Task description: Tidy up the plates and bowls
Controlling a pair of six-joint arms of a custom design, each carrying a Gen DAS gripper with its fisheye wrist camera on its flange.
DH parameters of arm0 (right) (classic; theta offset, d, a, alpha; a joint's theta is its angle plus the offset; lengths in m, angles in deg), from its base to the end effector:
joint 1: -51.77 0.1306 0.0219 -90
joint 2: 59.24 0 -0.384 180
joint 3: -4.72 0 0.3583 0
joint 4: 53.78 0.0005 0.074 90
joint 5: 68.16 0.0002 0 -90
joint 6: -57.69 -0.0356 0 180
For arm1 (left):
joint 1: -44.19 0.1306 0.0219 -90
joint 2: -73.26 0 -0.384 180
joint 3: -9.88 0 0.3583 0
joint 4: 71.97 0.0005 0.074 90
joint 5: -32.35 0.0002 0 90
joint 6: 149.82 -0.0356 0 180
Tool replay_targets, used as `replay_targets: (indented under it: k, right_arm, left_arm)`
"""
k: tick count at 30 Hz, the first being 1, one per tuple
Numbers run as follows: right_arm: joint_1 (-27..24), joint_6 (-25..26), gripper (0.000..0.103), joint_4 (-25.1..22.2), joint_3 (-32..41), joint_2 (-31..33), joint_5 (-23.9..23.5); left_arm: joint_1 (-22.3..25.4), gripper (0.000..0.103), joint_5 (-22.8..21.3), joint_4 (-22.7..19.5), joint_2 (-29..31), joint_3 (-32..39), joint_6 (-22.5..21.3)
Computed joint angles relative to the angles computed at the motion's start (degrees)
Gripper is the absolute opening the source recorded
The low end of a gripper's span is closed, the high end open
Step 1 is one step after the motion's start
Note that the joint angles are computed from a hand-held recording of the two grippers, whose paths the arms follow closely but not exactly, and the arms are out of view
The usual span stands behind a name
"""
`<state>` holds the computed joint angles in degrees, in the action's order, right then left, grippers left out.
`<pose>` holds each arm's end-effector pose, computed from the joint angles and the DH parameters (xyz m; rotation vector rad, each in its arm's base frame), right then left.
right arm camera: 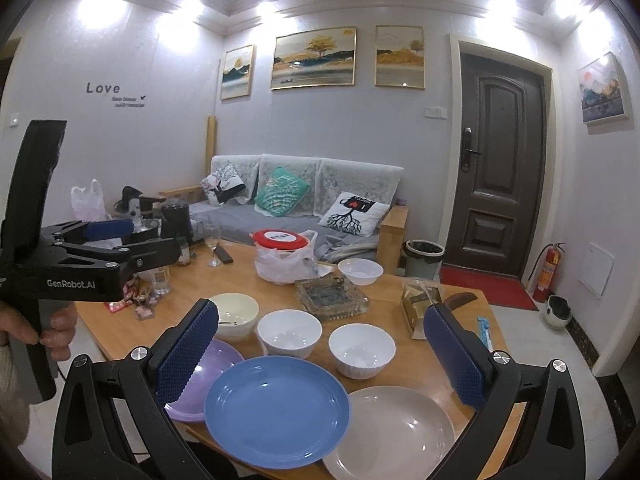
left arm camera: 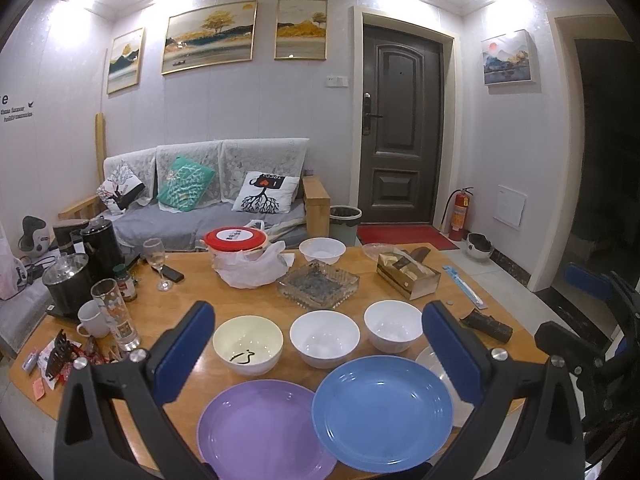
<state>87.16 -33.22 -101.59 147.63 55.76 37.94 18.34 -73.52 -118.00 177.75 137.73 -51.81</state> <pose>0.4972 0.3405 0.6093 -0.3826 1.8684 0.1597 0.4960 -0.2301 0.6026 0.1231 1.9485 -0.1178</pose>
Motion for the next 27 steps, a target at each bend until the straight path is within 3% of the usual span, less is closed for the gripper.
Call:
replay_targets:
  k: [5, 10, 15, 20, 23, 27]
  right_arm:
    - [-0.27, -0.40, 0.102, -1.59, 2.18, 1.40, -0.37]
    - [-1.11, -2.13, 0.102, -4.80, 4.58, 3.46, -0.99]
    - [-2.43, -5.10, 0.088, -9.38, 5.97, 6.17, -1.47]
    - [-4.15, -9.97, 0.058, -17.33, 7.18, 10.07, -4.17]
    - [-5.64, -13.56, 0.047, -21.86, 7.45, 12.23, -8.15]
    - [-6.50, -16.11, 0.039, -23.45, 5.31, 12.88, -11.00]
  left_arm:
    - [0.55, 0.102, 0.83, 0.07, 0.57, 0.56, -0.66]
    - [2.35, 0.102, 6.01, -0.93, 1.87, 1.04, 1.27]
    - [3.94, 0.100, 8.75, -5.03, 5.34, 2.92, 3.89]
    - [5.28, 0.080, 13.69, -10.04, 9.39, 3.96, 6.56]
    - [5.93, 0.065, 17.06, -13.30, 11.98, 4.31, 8.83]
    - [6.49, 0.049, 21.03, -14.30, 14.11, 3.03, 10.82]
